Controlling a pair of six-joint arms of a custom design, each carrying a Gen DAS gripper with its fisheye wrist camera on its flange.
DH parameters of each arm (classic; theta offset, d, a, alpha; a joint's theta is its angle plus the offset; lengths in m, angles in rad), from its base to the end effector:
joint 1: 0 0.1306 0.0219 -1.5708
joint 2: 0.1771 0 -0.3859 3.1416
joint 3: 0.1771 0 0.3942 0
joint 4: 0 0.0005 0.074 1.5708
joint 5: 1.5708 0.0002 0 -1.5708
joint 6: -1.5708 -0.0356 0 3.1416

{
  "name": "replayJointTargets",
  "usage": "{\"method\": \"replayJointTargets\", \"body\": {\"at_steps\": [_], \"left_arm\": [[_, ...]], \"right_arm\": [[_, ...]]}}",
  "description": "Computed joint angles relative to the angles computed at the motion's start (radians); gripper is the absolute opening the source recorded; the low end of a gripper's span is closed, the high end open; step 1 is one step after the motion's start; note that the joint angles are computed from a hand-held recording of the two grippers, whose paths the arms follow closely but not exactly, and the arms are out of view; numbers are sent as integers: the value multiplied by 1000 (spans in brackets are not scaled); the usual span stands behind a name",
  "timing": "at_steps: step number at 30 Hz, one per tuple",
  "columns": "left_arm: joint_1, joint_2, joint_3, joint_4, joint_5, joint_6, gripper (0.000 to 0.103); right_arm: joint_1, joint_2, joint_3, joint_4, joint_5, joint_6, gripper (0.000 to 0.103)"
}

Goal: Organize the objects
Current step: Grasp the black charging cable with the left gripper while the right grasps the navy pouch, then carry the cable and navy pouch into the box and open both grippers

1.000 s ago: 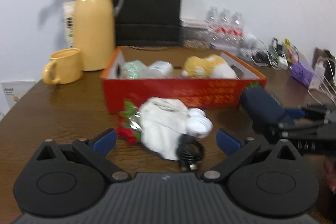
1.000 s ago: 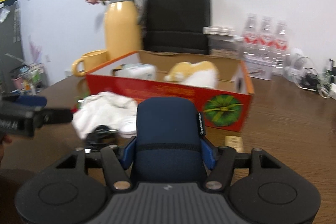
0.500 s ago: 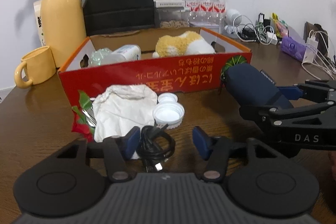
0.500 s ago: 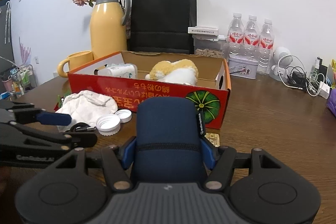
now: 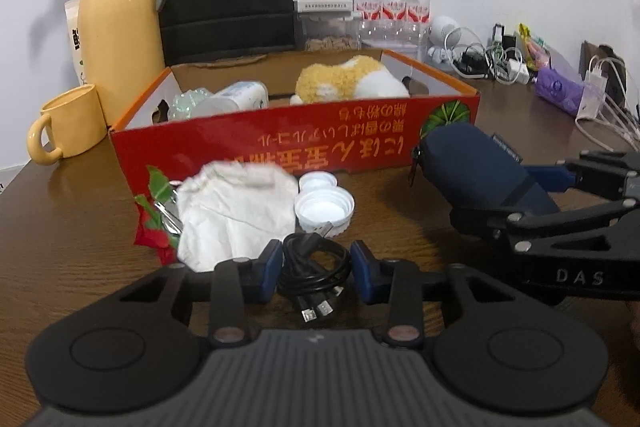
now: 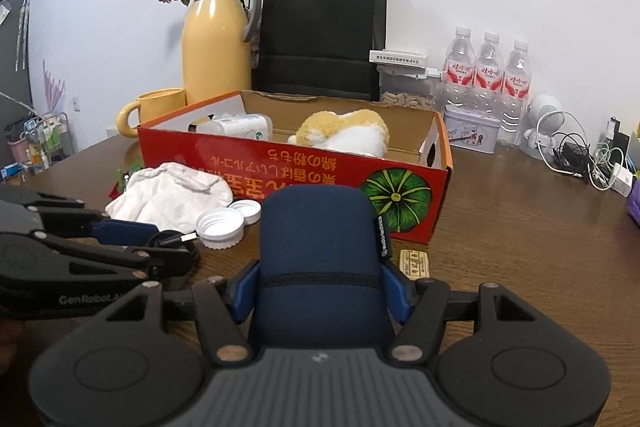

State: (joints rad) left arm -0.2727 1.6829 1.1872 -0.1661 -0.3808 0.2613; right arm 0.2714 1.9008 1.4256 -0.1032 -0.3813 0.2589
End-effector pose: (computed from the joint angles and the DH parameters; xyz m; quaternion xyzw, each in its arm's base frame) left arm 0.5457 -0.1394 0.2470 -0.0780 0.8827 0.0503 0.4607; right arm 0.6222 0.1864 0.2289 -0.3133 0.8097 0.1696 0.4664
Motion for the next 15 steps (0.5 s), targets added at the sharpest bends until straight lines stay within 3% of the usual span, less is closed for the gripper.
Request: {"method": "replayJointTargets", "body": {"at_steps": [8, 15], "left_arm": [[7, -63, -30, 91, 2, -31, 38], [40, -84, 7, 162, -19, -74, 38]], "right_arm": [[0, -20, -6, 23, -16, -16, 62], [29, -18, 62, 28, -39, -21, 62]]}}
